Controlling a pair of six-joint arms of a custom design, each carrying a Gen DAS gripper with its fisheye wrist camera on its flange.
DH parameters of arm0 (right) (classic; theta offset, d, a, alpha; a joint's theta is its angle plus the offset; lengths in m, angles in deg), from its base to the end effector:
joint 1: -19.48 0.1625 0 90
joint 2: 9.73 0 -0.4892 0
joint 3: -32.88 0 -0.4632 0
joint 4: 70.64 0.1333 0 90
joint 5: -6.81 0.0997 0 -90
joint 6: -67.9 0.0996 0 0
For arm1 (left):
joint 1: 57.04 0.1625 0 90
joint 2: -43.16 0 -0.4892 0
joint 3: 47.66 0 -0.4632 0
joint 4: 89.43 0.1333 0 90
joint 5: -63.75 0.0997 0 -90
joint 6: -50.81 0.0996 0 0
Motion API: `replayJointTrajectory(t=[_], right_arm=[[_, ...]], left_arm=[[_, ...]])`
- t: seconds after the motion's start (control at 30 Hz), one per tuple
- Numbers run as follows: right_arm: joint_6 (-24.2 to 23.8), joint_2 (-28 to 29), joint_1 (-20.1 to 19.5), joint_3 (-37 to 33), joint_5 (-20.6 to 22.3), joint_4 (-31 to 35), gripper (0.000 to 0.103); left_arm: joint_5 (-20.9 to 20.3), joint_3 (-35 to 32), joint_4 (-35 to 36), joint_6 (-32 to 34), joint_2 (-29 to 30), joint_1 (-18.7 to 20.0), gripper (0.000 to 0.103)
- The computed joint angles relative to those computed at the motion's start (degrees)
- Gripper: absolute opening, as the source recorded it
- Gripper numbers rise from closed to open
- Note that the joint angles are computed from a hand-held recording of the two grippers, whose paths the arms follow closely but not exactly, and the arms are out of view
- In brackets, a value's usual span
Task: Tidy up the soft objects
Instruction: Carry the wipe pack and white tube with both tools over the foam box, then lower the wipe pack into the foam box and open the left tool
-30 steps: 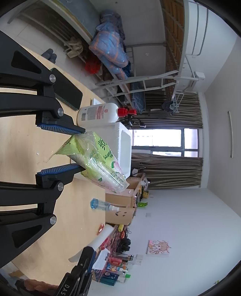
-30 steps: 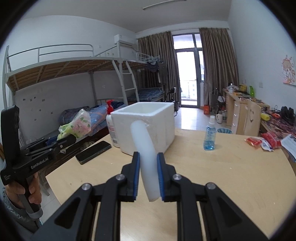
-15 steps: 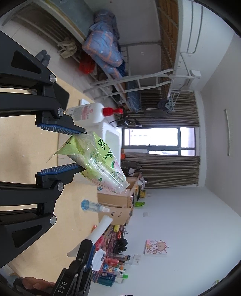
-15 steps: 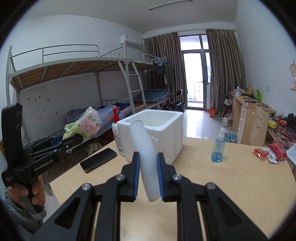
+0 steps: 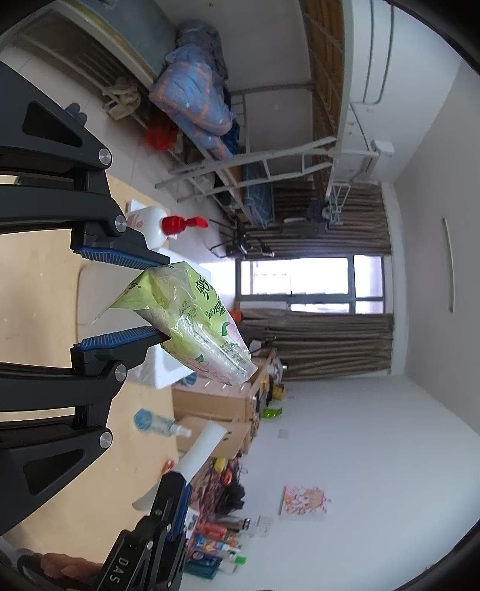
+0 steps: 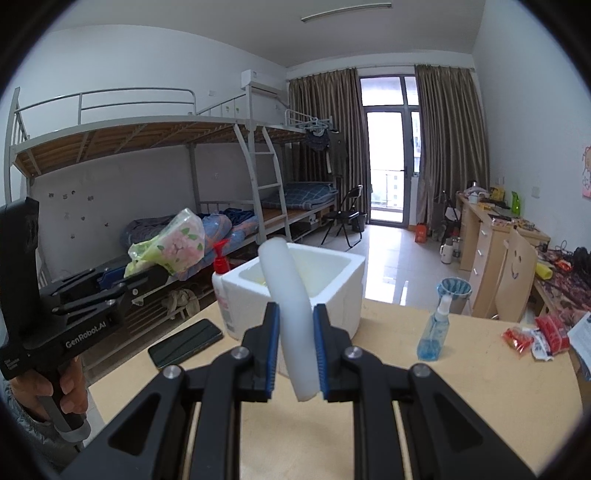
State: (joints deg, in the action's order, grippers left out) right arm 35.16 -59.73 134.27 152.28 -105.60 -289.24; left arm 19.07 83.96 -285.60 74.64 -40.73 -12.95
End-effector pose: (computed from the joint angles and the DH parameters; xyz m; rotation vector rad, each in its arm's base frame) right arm 0.3413 -0.5116 0.1422 0.9111 -2.2166 1.3169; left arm -0.1995 -0.4774 0.3545 0.8362 2.0986 -1.3836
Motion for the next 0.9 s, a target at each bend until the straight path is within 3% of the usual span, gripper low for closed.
replayJointTrajectory(t=[0.27, 0.9], right_arm=[[-1.2, 1.1, 0.5, -4.0, -1.3, 2.2, 0.021], [-0.3, 4.3, -1.3, -12.4, -0.3, 9.8, 0.021]], left_arm=[[-1.7, -4.3, -1.7, 2.7, 3.6, 2.5, 0.033], [-3.4, -12.2, 2.4, 3.5, 10.3, 6.5, 0.033]])
